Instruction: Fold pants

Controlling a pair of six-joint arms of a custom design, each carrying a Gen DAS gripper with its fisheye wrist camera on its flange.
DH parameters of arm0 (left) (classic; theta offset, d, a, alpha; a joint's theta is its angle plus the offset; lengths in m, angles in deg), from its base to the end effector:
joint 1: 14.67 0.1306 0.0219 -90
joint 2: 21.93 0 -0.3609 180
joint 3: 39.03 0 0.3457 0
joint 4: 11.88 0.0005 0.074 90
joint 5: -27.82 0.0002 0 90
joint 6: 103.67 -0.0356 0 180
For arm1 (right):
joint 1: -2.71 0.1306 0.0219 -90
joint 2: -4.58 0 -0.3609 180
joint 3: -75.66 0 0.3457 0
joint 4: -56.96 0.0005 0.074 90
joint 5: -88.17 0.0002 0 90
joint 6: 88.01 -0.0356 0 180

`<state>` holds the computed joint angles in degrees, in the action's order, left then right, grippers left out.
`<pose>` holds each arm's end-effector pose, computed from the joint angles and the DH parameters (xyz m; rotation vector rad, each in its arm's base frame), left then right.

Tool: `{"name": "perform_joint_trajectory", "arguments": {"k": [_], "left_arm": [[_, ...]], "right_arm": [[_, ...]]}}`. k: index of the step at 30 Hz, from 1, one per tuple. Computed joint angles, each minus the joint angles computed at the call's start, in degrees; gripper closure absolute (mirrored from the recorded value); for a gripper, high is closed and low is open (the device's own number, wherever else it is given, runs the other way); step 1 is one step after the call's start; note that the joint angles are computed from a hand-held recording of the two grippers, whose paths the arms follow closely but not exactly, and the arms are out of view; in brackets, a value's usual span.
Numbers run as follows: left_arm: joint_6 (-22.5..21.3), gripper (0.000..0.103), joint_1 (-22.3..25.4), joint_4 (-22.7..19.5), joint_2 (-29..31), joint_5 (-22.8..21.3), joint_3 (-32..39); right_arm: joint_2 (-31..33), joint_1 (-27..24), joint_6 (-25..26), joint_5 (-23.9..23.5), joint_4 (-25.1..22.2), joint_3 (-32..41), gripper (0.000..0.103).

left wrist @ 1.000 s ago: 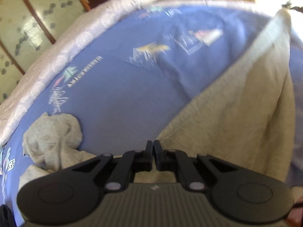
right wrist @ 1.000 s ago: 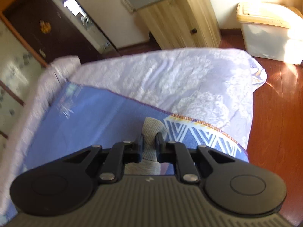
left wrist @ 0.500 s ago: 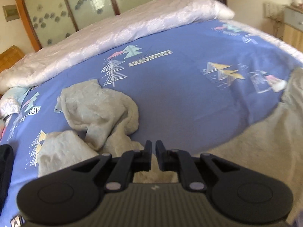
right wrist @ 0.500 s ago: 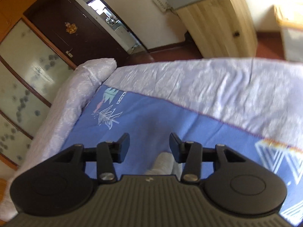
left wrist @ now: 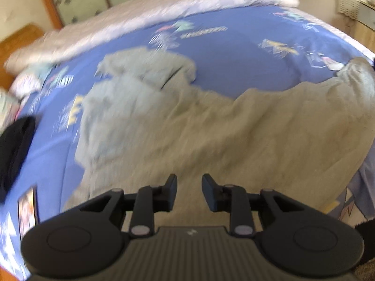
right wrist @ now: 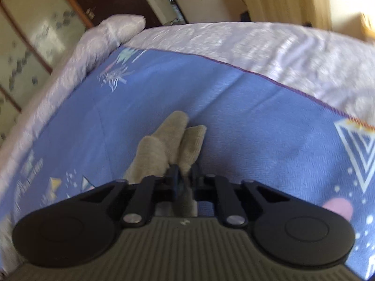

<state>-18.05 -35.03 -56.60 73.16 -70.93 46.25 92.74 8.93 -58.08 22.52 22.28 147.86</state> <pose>0.4309 -0.1547 0.3421 0.4772 2.4623 0.0785 0.4093 0.0293 0.3138 1.2236 2.0094 0.0350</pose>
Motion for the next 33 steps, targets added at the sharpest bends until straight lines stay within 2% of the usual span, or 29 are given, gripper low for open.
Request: {"name": "perform_joint_trajectory", "arguments": {"k": [2, 5, 7, 9, 11, 13, 14, 15, 16, 17, 18, 19, 20, 22, 24, 26, 28, 29, 30, 31, 33], "left_arm": [[0.8, 0.078, 0.7, -0.3, -0.7, -0.2, -0.8], [0.9, 0.078, 1.4, 0.4, -1.6, 0.7, -1.8], [0.4, 0.073, 1.9, 0.2, -1.5, 2.9, -2.1], [-0.4, 0.070, 2.5, -0.7, -0.8, 6.2, -2.3], [-0.5, 0.070, 2.6, -2.0, 0.7, 7.1, -2.6], [-1.2, 0.070, 2.2, 0.0, -0.4, 6.4, -4.3], [-1.6, 0.070, 2.3, -0.7, -0.8, 6.8, -4.2], [-1.5, 0.070, 2.7, -1.0, -1.3, 7.8, -4.3], [-1.3, 0.070, 3.4, -0.9, -2.2, 9.1, -4.5], [-1.0, 0.070, 3.9, -0.4, -3.2, 9.4, -4.9], [-0.9, 0.069, 4.6, 0.5, -4.2, 9.3, -5.3], [-0.7, 0.069, 5.4, 1.3, -5.0, 9.2, -5.3], [-0.1, 0.068, 6.5, 2.1, -5.8, 9.2, -5.3], [0.9, 0.068, 8.7, 3.0, -5.9, 9.1, -4.1], [1.6, 0.065, 10.4, 4.4, -4.5, 7.1, -1.8], [2.2, 0.057, 11.8, 5.7, -1.5, 3.5, 1.5], [2.4, 0.048, 13.5, 7.3, 2.0, 2.4, 5.1], [2.6, 0.045, 14.0, 7.5, 4.2, 1.8, 7.5], [2.7, 0.038, 14.4, 7.6, 6.4, 1.4, 9.8], [2.7, 0.032, 14.6, 7.6, 8.6, 1.1, 12.0], [2.8, 0.029, 14.5, 8.6, 12.4, 1.1, 15.4]], "right_arm": [[-0.6, 1.4, -0.8, 6.7, -4.0, 1.5, 0.091], [-6.5, 2.0, -5.2, 14.2, -8.3, -0.5, 0.091], [-9.9, 2.8, -7.0, 18.4, -12.3, -2.0, 0.091], [-11.7, 3.4, -10.1, 21.6, -18.8, -3.2, 0.091], [-12.5, 1.7, -11.6, 18.1, -21.6, -5.1, 0.089], [-13.2, -1.0, -13.4, 11.2, -22.4, -7.0, 0.086], [-14.7, -1.1, -16.3, 11.5, -21.5, -8.5, 0.079], [-15.6, -0.4, -21.7, 13.5, -23.4, -8.5, 0.071], [-15.1, 0.7, -29.6, 17.6, -28.3, -7.2, 0.062], [-14.4, 1.9, -36.2, 21.3, -33.1, -5.6, 0.061], [-14.6, 2.8, -40.1, 24.0, -35.1, -4.9, 0.062], [-14.7, 3.6, -41.7, 25.7, -35.4, -4.0, 0.062], [-14.6, 4.2, -40.9, 26.8, -34.9, -2.8, 0.062], [-13.1, 5.7, -34.4, 28.7, -31.4, 0.4, 0.062], [-11.1, 7.0, -23.4, 27.3, -22.9, 3.4, 0.062], [-7.6, 7.1, -11.6, 20.3, -12.3, 6.5, 0.062], [-2.3, 8.3, -2.7, 12.0, -6.3, 11.3, 0.062], [1.1, 9.0, 1.4, 7.6, -4.5, 14.7, 0.062], [5.0, 9.8, 5.1, 3.1, -3.8, 18.7, 0.062], [8.9, 10.6, 8.4, -1.0, -3.9, 23.2, 0.062], [16.8, 11.8, 14.3, -8.7, -6.0, 33.2, 0.062]]}}
